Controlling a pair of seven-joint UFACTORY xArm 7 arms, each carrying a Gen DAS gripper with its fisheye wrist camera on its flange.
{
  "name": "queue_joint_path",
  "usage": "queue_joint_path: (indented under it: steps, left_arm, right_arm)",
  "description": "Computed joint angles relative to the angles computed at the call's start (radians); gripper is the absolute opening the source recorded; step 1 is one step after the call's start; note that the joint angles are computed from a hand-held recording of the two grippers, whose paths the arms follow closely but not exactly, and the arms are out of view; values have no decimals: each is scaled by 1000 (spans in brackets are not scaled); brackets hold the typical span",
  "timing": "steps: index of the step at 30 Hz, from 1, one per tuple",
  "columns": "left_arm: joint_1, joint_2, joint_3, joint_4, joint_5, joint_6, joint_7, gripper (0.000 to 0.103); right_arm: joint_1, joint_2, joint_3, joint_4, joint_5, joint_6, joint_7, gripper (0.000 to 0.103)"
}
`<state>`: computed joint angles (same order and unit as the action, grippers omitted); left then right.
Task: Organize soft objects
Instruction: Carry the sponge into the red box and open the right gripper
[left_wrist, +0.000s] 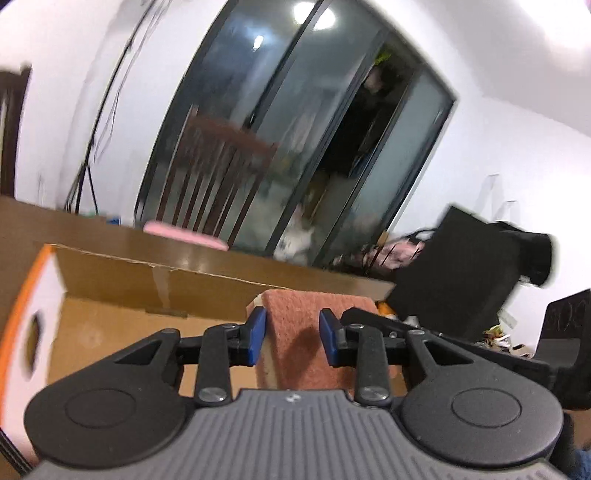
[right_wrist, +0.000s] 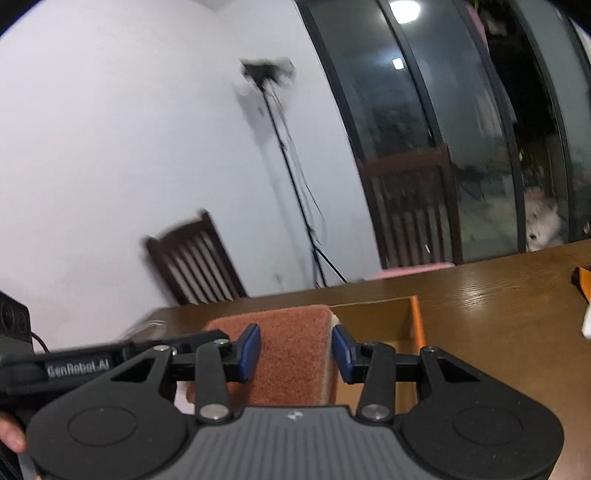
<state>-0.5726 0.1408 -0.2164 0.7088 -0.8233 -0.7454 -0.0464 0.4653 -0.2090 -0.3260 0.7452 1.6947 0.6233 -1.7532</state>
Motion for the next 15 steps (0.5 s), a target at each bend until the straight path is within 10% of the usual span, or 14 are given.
queue_joint_path:
  steps: [7, 15]
  left_arm:
    - [51, 243, 196, 319, 118, 363, -21, 29]
    - [262, 273, 46, 292, 420, 342, -247, 31]
  right_arm:
    - [-13, 492, 120, 476, -209, -171, 301, 41]
    - [18, 585, 215, 515, -368, -472, 348, 23]
